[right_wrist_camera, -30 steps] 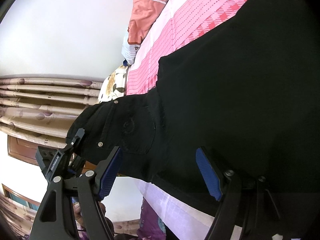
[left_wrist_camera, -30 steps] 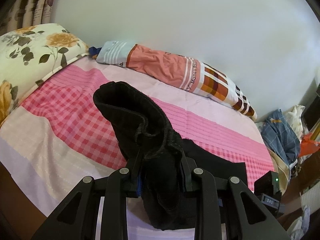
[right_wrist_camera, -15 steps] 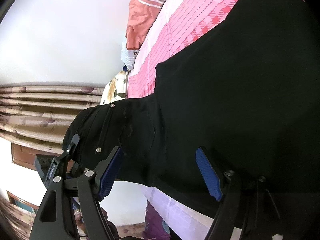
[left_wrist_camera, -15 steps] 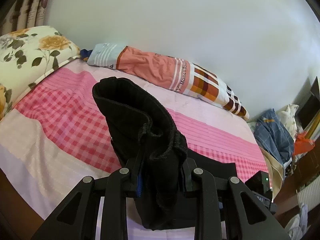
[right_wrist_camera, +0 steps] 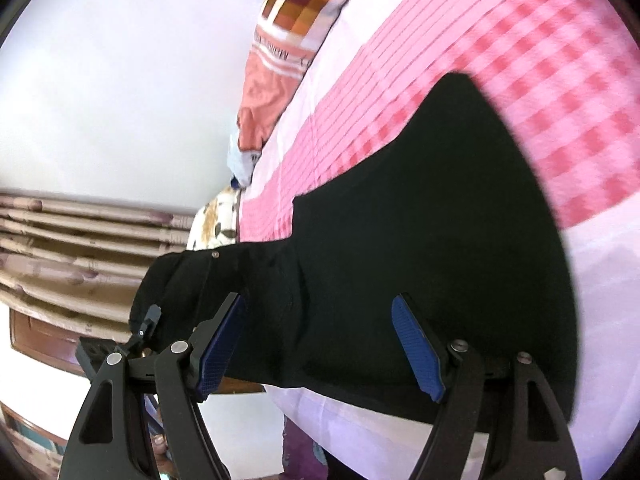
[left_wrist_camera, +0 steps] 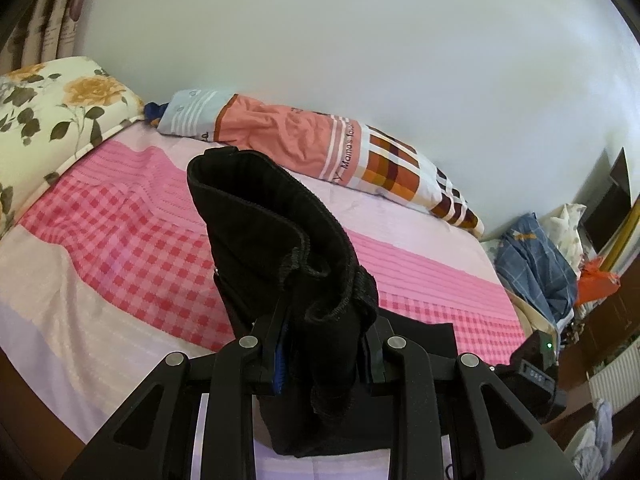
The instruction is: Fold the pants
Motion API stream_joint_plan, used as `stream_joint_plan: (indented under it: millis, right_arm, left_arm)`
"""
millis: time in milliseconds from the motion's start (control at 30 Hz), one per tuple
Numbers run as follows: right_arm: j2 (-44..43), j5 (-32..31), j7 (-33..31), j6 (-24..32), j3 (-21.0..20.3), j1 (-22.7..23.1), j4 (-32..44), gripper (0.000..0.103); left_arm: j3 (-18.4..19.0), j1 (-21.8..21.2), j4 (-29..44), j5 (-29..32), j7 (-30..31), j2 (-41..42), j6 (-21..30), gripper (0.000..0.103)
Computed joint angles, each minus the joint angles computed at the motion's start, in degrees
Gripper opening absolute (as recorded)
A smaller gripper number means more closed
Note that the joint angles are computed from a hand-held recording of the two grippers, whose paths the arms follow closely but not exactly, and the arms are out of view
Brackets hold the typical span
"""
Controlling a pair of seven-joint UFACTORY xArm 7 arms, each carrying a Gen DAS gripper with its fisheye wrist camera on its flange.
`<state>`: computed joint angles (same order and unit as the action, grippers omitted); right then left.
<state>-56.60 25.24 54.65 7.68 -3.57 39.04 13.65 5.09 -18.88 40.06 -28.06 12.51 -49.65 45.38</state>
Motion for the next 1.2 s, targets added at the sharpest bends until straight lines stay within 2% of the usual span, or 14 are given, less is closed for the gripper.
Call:
stream_joint_plan:
  millis: [167,333,500,867,1067,1200]
  right_arm:
    - [-10.57,-1.05,4.11,7.11,3.45,-7.96,-4.65,0.073]
    - [-20.2,-0.57,8.23,8.02,2.9,-12.83,-9.95,0.073]
    - [-26.43,-1.82,10.68,11.18,2.22,-16.57,-12.01,0.074]
    - [-27.48,-1.79,11.63,5.52,-0.64,-12.95,-14.32,0.075]
    - [-24.67,-1.75,5.6,1.28,-7.3,-7.77,-13.58,0.077]
    - [-23.15,-0.5,1.95,-1.87,-11.11,-4.53,-13.61,0.082]
  left_arm:
    - [-1.01,-1.62,0.41,-0.49,0.02,-0.62,0.37,0.028]
    - [-2.31,-3.81,1.01,-1.15,0.2,-0.64,0.55,0.028]
    - [-3.75,-5.76,1.35,-1.62,0.21,0.0,0.11,0.028]
    - [-6.36,-11.24,2.39,-3.54,1.86,3.07,-0.32,0.028]
    - [-7.52,-14.23,3.62,-6.1,3.1,6.68,-0.02,0.028]
    - [-8.99,-15.56,4.13,-7.34,3.78,8.33,-0.59,0.028]
